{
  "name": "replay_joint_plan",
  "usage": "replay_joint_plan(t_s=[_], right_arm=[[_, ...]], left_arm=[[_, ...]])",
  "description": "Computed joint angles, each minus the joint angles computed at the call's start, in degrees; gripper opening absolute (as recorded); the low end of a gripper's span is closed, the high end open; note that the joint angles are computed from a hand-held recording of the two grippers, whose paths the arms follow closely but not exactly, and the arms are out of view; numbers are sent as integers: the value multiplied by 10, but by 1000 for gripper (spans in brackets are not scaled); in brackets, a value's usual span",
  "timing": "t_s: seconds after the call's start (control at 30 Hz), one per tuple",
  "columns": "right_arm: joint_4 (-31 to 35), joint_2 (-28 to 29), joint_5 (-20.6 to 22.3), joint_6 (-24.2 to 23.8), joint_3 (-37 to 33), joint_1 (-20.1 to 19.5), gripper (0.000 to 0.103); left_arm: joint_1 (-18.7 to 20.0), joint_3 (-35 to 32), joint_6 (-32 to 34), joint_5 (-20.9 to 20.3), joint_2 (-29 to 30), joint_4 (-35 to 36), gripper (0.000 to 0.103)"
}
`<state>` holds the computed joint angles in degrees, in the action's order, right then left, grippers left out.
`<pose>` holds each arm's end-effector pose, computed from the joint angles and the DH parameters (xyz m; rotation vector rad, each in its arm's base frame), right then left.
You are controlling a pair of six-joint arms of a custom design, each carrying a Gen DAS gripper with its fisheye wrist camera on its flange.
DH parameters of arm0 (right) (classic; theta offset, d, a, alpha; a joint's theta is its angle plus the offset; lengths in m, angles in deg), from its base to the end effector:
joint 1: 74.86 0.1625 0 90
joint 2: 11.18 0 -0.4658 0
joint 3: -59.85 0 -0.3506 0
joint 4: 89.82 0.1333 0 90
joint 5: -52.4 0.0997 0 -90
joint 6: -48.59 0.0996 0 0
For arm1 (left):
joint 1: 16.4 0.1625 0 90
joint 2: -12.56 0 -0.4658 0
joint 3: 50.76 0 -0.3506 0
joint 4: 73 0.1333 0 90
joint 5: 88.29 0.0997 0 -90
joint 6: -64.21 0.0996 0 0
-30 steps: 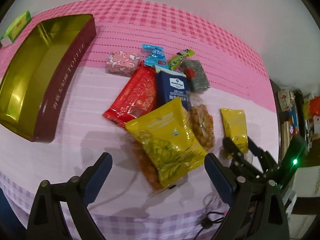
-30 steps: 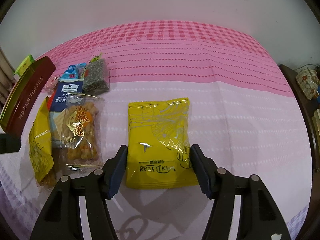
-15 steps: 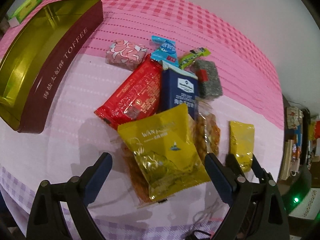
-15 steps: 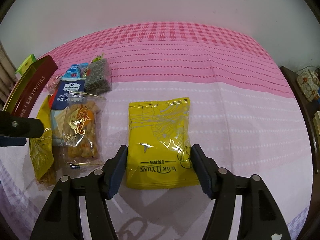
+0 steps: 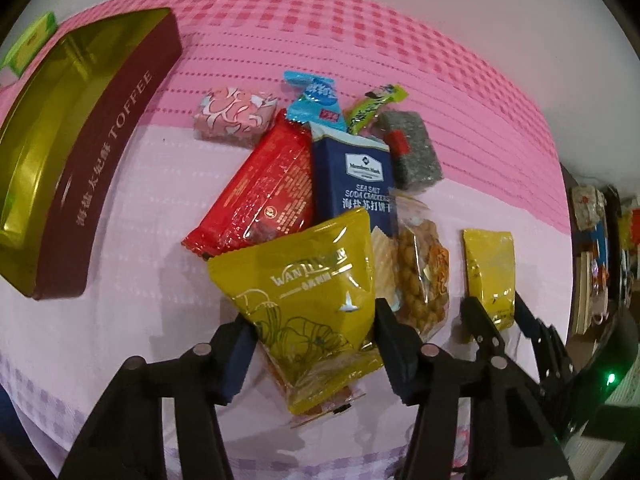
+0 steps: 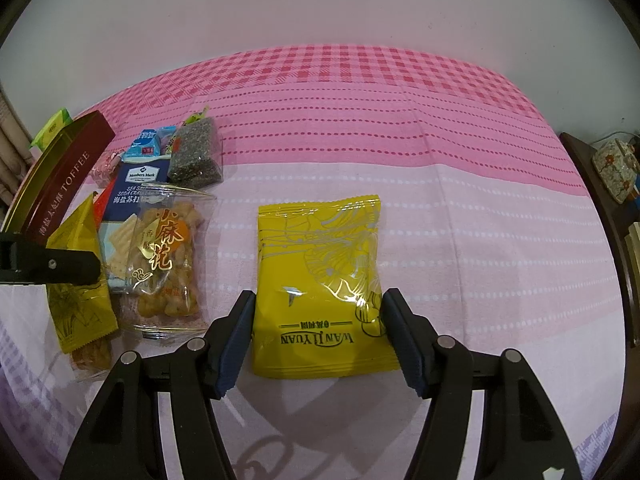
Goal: Organize snacks
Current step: 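Grasp the large yellow snack bag with the left tool and lift it, then carry the yellow bag with the left tool into the gold tin and release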
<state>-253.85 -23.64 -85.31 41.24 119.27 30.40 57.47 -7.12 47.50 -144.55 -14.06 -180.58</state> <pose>0.2716 -0.7690 -0.0076 0.2083 -2.2766 0.6153 -0.0556 -0.8710 0.1867 -0.0168 2.5696 -0.2323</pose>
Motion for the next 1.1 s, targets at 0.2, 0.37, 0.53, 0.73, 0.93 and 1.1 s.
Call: replay_joint_plan(t_s=[0.2, 0.37, 0.53, 0.73, 0.93, 1.1], right_arm=[[5, 3, -7, -2, -5, 1, 62], [13, 6, -15, 1, -12, 2, 62], [18, 10, -22, 5, -18, 4, 62], [36, 14, -29, 21, -30, 6, 61], [47, 19, -38, 34, -40, 7, 60], [64, 22, -46, 50, -48, 8, 59]], left_arm=[[-3, 28, 44, 0, -20, -20, 56], [-7, 38, 80, 12, -33, -30, 55], [-8, 55, 114, 16, -54, -50, 55], [-6, 48, 156, 41, -69, -76, 55], [7, 4, 180, 71, -71, -79, 55], [23, -39, 211, 114, -61, -65, 56]])
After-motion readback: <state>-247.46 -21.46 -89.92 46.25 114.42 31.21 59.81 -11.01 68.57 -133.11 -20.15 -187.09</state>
